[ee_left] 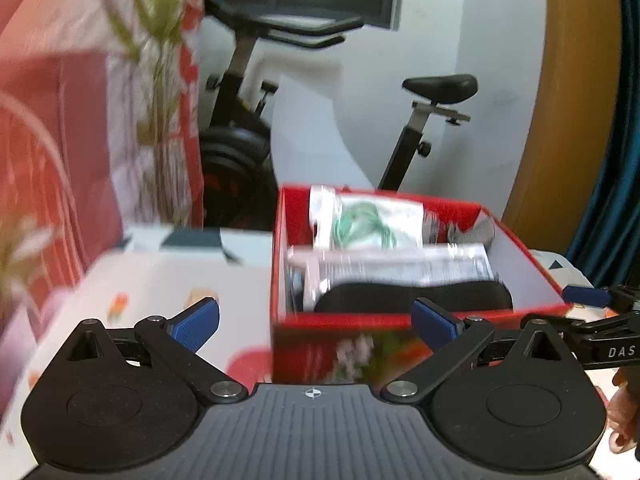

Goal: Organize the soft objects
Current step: 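Open both tools and drop the eye mask into the box, then move both tools down to the green plush with tassel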

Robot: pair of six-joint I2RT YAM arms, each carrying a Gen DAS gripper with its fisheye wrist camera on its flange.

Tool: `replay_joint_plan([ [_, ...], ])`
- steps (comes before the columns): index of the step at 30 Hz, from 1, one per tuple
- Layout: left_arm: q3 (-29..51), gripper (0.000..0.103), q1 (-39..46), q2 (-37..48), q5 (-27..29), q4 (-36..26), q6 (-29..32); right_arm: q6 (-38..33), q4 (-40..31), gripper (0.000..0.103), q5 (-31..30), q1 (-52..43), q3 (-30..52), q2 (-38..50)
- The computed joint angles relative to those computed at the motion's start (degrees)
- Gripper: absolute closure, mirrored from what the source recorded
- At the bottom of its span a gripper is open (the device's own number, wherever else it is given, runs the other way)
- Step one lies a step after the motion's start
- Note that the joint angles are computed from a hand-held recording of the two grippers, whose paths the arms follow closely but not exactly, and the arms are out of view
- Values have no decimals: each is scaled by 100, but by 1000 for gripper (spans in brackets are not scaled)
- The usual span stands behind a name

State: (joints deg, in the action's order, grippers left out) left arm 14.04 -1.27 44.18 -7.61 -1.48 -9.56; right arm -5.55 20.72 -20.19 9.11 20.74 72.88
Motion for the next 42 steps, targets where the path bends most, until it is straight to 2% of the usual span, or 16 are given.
replay_joint_plan([
  [5,-429,0,-244,-316,-20,-271,-451,-537,202,1,111,150,-721,-765],
  [7,-575,0,-392,-398,-152,-320,-547,-734,40,1,163,209,-809,-871],
  [11,-855,0,-597,-516,-324,-404,-866,-769,-104,1,-162,82,-1012,-794],
  [13,-958,0,-695,-506,-340,-514,-1113,-827,-95,4,-260,30,-1095,-630],
  [16,-1119,0,-549,-492,23,-568,-1347,-866,46,16,-401,-63,-1116,-146],
  [18,-1182,1,-440,-422,181,-520,-1431,-803,40,23,-504,-181,-1033,173],
  [23,-1173,1,-295,6,261,-334,-1510,-715,181,28,-619,-509,-902,788],
  [25,-1197,1,-325,219,274,-177,-1524,-768,242,29,-432,-475,-861,986],
  [28,-1213,2,-424,633,312,133,-1582,-828,240,37,-350,-414,-774,1262],
  [30,-1220,2,-534,855,284,317,-1651,-852,193,44,-502,-394,-778,1303],
  [33,-1253,3,-527,983,324,482,-1676,-954,155,50,-542,-206,-835,1221],
  [42,-1315,7,-740,702,521,594,-1626,-1120,-193,51,-492,658,-884,988],
])
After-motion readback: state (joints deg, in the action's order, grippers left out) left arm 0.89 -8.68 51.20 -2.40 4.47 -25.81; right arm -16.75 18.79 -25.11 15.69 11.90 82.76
